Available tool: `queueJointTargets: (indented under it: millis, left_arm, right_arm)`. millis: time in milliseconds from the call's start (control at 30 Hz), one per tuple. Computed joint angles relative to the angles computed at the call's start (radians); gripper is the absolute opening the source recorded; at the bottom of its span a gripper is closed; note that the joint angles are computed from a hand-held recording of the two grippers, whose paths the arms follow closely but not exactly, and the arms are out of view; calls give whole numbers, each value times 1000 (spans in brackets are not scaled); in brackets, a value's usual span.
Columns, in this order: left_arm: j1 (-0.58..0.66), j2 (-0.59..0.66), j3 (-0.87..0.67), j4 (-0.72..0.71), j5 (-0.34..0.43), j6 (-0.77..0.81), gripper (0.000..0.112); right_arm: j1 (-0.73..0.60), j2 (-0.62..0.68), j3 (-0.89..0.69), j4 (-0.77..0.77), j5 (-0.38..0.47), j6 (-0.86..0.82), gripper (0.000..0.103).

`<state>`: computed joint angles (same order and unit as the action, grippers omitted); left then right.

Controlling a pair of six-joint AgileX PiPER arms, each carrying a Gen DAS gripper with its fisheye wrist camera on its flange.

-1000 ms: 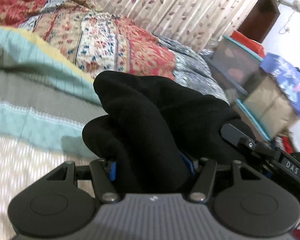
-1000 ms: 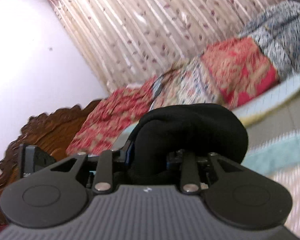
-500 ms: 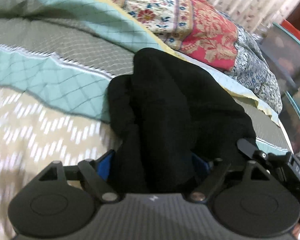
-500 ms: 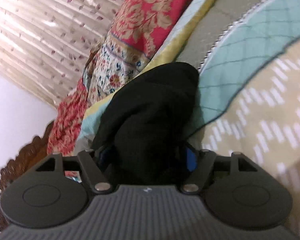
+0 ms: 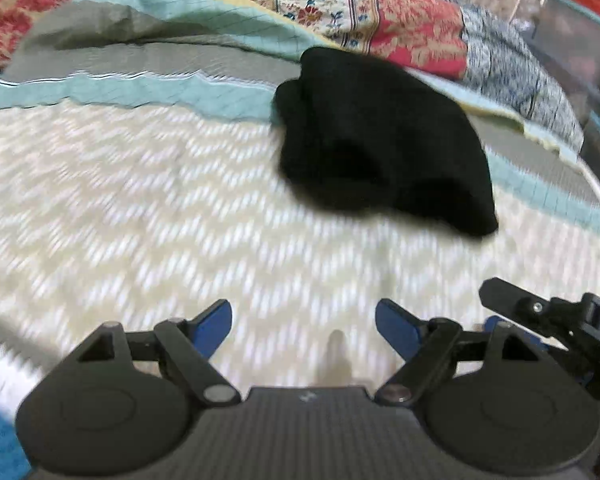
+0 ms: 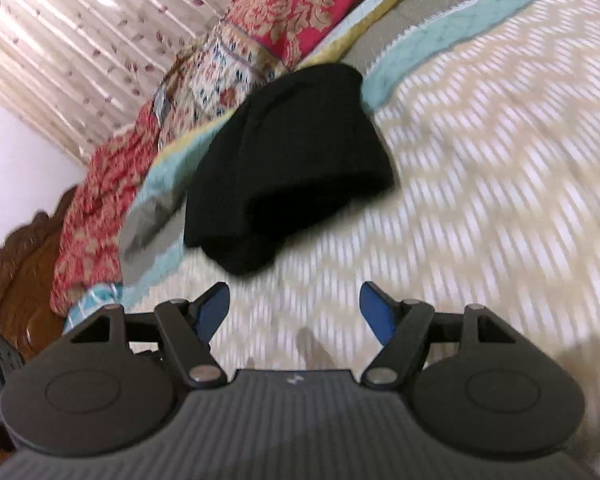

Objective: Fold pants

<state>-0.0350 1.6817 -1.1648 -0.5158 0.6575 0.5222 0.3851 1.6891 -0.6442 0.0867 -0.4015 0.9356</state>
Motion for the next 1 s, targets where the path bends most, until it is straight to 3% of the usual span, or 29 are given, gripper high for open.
queueJointTargets:
  millis: [100,300,533,667,767,1000]
  left_arm:
    - [23,-118,129,32,-11,10,83]
    - [72,-309,315,58,10,42,85]
    - [97,-500,492,129,17,37,87]
    - [106,-551,527,157,23,24,87]
    - [74,-594,544,223,-6,-39,89]
    - [15,-649,550,345,-51,-164,99]
  right_arm:
    - [102,-47,19,300,83,-224,74]
    - [351,-153,127,900,-11,-679,74]
    - [658,-168,85,1561,-270,-1283,74]
    - [809,-125,89,1640,-411,-1282,74]
    - [829,-111,82,1649,-453,-1279,74]
    - [810,-94,110,1627,-451,-1196,74]
